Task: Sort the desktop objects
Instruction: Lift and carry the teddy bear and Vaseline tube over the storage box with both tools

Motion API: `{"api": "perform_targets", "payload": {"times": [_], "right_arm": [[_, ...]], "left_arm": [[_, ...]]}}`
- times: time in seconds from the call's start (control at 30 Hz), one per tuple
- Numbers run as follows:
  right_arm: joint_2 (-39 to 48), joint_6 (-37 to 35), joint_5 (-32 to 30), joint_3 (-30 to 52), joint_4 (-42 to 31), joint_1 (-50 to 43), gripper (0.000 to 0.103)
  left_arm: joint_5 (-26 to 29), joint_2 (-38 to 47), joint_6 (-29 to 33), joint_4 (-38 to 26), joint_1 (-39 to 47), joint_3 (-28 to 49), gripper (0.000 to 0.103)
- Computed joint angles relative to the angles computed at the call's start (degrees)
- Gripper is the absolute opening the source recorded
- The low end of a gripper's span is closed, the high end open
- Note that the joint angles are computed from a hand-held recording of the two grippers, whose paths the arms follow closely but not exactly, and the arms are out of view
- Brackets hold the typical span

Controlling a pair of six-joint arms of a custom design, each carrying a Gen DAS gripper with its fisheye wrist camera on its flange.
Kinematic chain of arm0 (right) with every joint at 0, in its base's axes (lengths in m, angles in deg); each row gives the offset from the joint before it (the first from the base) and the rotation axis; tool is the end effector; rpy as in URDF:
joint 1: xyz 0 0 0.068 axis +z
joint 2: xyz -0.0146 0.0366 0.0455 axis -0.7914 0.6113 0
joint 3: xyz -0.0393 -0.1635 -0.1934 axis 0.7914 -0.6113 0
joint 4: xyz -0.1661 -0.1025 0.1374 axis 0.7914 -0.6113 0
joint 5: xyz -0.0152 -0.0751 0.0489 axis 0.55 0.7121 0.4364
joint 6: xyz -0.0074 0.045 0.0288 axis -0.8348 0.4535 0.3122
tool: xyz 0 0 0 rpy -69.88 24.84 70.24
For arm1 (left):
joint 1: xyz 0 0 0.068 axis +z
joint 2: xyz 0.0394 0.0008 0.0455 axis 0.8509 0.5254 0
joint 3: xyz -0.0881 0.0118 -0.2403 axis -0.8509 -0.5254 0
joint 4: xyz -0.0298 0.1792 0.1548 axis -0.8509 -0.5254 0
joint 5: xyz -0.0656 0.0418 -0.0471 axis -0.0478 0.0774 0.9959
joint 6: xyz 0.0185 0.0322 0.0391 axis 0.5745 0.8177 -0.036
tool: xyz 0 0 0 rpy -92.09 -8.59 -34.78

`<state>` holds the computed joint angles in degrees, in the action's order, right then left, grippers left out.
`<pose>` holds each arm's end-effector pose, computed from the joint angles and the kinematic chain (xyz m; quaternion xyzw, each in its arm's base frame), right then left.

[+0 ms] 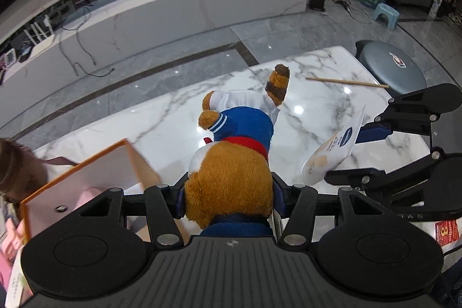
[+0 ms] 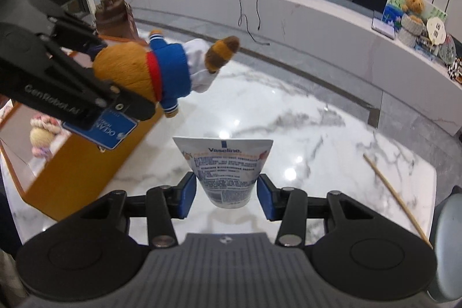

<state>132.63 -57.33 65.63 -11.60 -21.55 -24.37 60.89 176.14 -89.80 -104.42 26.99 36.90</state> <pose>0.2467 0.1337 0.2689 -0.2680 0.8998 0.1045 0.3280 0.2973 -0.1765 0.2563 0.2168 0.9364 -0.0349 0.2737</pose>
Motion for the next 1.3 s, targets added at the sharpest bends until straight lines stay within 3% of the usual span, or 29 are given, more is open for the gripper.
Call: {"api": "perform_targets", "payload": {"times": [0.57,1.0,1.3], "right_arm": [[4.32,6.36,5.06,13.34,-0.98,17.79,0.048],[13.01,7.98,8.69,24.26,-2.99,27.68,0.048],[18.92,9.53,9.31,28.01,-2.14,29.83,0.048]], "left_arm": [[-2.06,-20.75,1.59,-3.57,9.45,-14.33,0.062],[2.17,-31.77,7.87,-6.4,22.36,-22.06,0.062],[6.22,-32.74,10.25,-3.0,28.41,-27.53,0.062]]}}
